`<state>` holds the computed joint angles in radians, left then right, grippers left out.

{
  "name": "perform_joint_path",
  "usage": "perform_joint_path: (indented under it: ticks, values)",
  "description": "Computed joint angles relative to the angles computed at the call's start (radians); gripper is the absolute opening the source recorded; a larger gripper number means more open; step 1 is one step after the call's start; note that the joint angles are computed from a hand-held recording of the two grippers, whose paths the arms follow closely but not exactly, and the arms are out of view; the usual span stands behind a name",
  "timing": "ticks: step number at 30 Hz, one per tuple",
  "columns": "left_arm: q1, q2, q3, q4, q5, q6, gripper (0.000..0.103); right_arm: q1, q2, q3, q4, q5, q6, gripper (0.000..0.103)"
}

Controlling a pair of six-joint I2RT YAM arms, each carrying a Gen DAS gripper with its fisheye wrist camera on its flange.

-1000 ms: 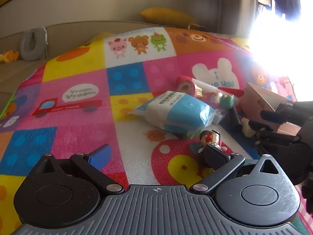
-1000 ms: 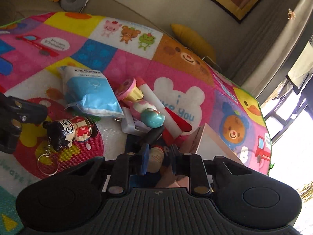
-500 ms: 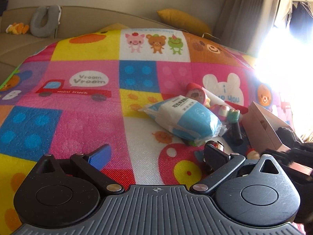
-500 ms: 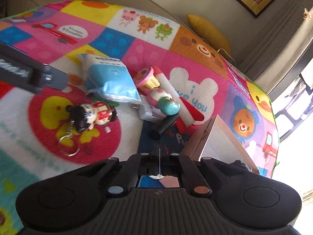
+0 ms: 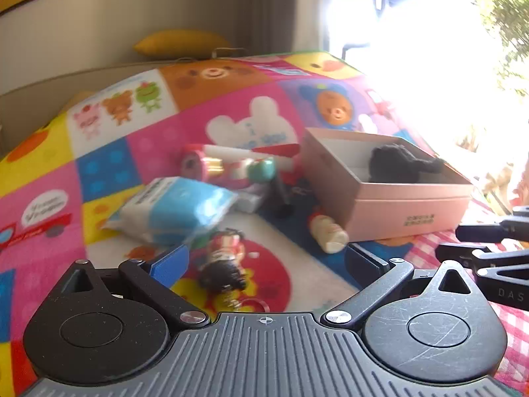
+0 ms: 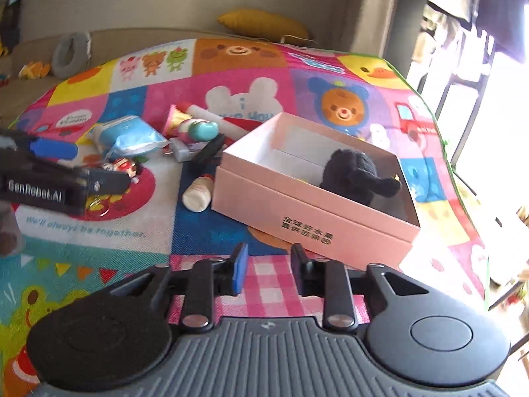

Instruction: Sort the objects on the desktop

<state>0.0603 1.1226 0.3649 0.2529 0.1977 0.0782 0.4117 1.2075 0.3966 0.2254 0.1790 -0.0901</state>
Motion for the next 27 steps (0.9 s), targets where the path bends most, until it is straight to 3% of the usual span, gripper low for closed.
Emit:
perform_joint_path:
  ticks: [2,3,9,11,12,15,20,25,27]
  values:
    - [-0.086,0.065,0.035,0.019,-0.047,0.027,0.087,-0.064,-0.004,-0.024,0.033,-0.046,0.045,0.043]
    - [-0.117,0.103,0.062,0.013,-0.066,0.036,0.066,-0.092,-0.003,-0.035,0.047,-0.066,0.061,0.046]
    - [-0.225,0.315,0.185,0.046,-0.172,0.029,0.064,-0.208,0.052,-0.068,0.122,-0.171,0.126,0.05]
    - [-0.238,0.365,0.219,0.04,-0.194,0.031,0.06,-0.234,0.04,-0.083,0.153,-0.202,0.143,0.057]
    - [-0.241,0.383,0.231,0.035,-0.208,0.03,0.05,-0.242,0.035,-0.092,0.167,-0.208,0.151,0.065]
    - [-0.232,0.373,0.237,0.002,-0.189,0.031,0.031,-0.273,0.015,-0.114,0.197,-0.241,0.171,0.066]
    - [-0.239,0.245,0.17,-0.052,-0.173,0.059,0.031,-0.291,-0.009,-0.129,0.206,-0.255,0.182,0.07]
    - [-0.302,0.007,0.076,-0.189,-0.044,0.074,0.031,-0.318,-0.061,-0.151,0.183,-0.253,0.183,0.073]
    - [-0.356,-0.043,0.048,-0.22,-0.036,0.068,0.032,-0.338,-0.084,-0.156,0.161,-0.257,0.184,0.073]
